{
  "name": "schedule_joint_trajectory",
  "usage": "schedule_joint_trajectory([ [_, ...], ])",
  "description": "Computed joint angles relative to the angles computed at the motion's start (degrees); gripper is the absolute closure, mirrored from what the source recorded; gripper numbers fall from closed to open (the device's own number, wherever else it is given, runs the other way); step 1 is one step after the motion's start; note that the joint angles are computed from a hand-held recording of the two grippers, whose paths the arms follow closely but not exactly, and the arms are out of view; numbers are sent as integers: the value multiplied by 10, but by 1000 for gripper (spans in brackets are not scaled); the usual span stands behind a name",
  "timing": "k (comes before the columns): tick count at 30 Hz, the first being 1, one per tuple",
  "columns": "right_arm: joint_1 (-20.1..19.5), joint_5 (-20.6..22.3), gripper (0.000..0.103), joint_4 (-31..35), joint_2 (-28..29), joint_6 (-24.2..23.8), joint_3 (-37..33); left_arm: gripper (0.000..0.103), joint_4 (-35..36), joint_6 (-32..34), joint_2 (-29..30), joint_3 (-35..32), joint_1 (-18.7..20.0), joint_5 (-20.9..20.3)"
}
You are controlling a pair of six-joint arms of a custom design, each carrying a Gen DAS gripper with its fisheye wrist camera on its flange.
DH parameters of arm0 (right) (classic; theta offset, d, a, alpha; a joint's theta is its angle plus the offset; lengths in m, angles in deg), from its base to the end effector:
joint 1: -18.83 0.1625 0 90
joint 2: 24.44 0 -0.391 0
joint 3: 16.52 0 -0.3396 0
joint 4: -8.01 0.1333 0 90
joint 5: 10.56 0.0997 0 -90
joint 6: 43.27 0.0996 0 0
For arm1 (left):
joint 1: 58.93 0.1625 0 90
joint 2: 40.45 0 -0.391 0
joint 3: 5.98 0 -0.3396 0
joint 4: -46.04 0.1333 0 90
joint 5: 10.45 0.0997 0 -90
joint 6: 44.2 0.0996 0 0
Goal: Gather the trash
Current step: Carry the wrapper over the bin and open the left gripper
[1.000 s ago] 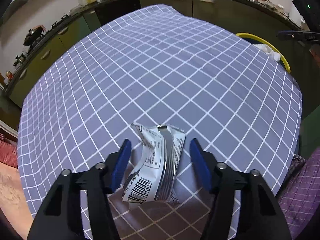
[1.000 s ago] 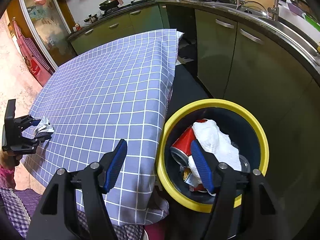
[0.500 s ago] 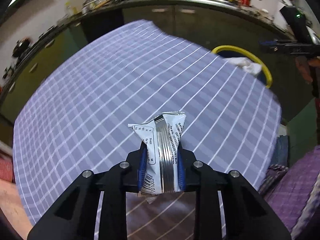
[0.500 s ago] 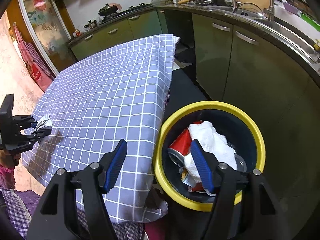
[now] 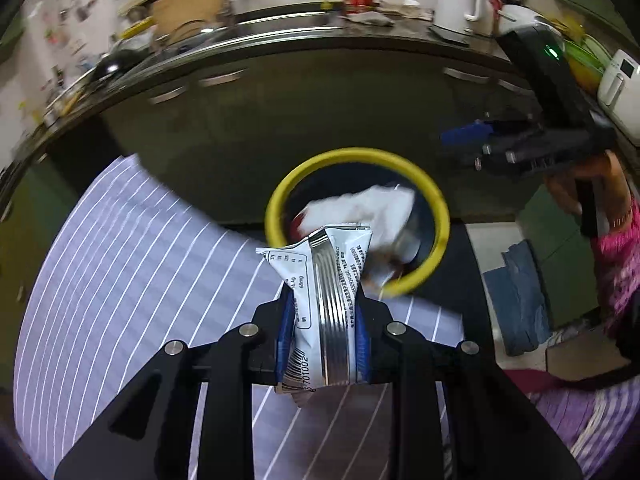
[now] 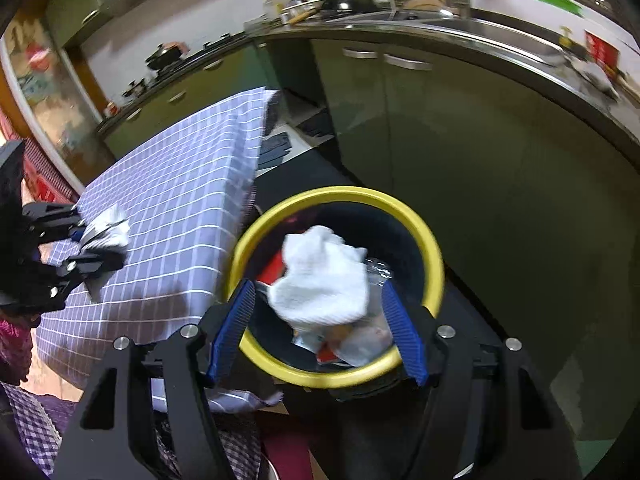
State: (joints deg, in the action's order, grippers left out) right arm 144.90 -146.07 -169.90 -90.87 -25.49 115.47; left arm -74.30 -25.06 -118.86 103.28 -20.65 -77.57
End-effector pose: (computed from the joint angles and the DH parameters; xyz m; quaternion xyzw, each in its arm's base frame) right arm 0.2950 -0.2993 0.1851 0.0698 -0.9051 0.3312 0.2574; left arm -0.2616 -0.4256 0.2787 0.5689 0.7981 -0.0514 0.1916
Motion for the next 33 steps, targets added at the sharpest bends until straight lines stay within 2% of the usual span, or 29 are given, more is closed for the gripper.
schedule_joint_trajectory([
  [5,-13,-1,40,-25,-26,6,36,77,-14,-12,118,-65,-5,-31],
  [9,-22,0,40,-39,-42,11,57,77,-23,-15,205,-110,-7,-28],
  [17,-28,0,40,-54,-58,17,77,77,-27,-29,294,-160,-1,-10],
  [19,-26,1,39,-54,-55,17,75,68,-32,-37,310,-167,0,-4],
  [20,-25,0,39,-54,-54,18,76,54,-35,-40,316,-170,1,-2],
  [21,-22,0,39,-53,-53,19,75,40,-43,-40,316,-166,0,2],
  [23,-21,1,39,-53,-54,19,75,27,-70,-36,308,-153,-1,7],
  [26,-15,-2,38,-50,-51,24,72,24,-73,-49,282,-139,-1,-1],
  [29,-7,2,37,-50,-38,26,66,20,-89,-65,227,-102,-1,-11],
  [33,8,21,36,-58,1,20,47,11,-133,-83,112,-17,-7,9],
])
